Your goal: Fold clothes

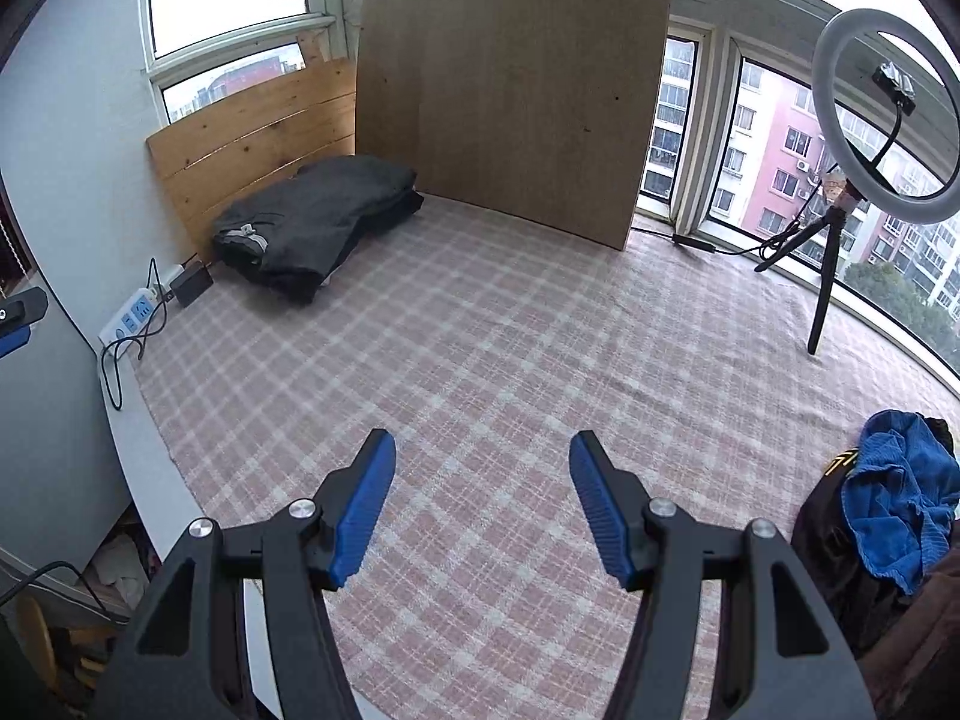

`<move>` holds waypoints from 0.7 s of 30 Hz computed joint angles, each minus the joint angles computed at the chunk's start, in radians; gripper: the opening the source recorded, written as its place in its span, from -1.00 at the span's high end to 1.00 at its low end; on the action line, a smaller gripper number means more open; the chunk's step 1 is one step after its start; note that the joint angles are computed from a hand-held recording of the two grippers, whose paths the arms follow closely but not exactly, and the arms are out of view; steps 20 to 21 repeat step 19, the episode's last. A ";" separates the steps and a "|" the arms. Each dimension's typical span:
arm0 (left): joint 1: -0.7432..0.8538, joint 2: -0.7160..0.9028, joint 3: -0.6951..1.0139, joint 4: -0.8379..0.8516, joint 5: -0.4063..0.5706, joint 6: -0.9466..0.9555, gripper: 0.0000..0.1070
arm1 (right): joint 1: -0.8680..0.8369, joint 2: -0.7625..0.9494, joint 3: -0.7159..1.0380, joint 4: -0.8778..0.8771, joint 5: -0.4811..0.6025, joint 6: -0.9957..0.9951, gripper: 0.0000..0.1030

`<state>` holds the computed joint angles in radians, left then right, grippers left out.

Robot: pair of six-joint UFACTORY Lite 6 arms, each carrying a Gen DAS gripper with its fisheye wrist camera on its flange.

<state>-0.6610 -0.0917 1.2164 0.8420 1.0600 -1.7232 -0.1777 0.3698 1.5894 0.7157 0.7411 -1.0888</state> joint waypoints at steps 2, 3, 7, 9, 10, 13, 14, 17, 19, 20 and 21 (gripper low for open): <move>0.003 -0.004 -0.001 0.000 0.001 0.007 -0.46 | 0.005 0.001 0.004 -0.003 -0.001 0.008 -0.16; 0.004 -0.008 -0.005 0.000 0.001 0.008 -0.46 | 0.007 0.002 0.005 -0.004 -0.001 0.010 -0.16; 0.011 -0.026 -0.021 -0.001 0.001 0.012 -0.46 | 0.020 0.001 0.004 -0.008 -0.005 0.017 -0.16; 0.013 -0.034 -0.030 0.000 0.002 0.011 -0.46 | 0.028 -0.003 0.000 -0.008 -0.008 0.020 -0.16; 0.014 -0.037 -0.032 0.000 0.005 0.014 -0.46 | 0.031 -0.004 -0.002 -0.008 -0.009 0.021 -0.16; 0.013 -0.049 -0.046 0.006 0.007 0.013 -0.46 | 0.043 -0.007 -0.009 -0.013 -0.015 0.027 -0.16; 0.010 -0.055 -0.053 0.015 0.006 0.009 -0.46 | 0.047 -0.007 -0.011 -0.015 -0.017 0.032 -0.16; -0.001 -0.059 -0.058 0.035 0.022 0.006 -0.46 | 0.054 -0.006 -0.017 -0.022 -0.020 0.044 -0.16; 0.006 -0.060 -0.059 0.027 0.015 0.015 -0.46 | 0.058 -0.011 -0.026 -0.023 -0.025 0.047 -0.16; 0.006 -0.060 -0.059 0.027 0.015 0.015 -0.46 | 0.058 -0.011 -0.026 -0.023 -0.025 0.047 -0.16; 0.006 -0.060 -0.059 0.027 0.015 0.015 -0.46 | 0.058 -0.011 -0.026 -0.023 -0.025 0.047 -0.16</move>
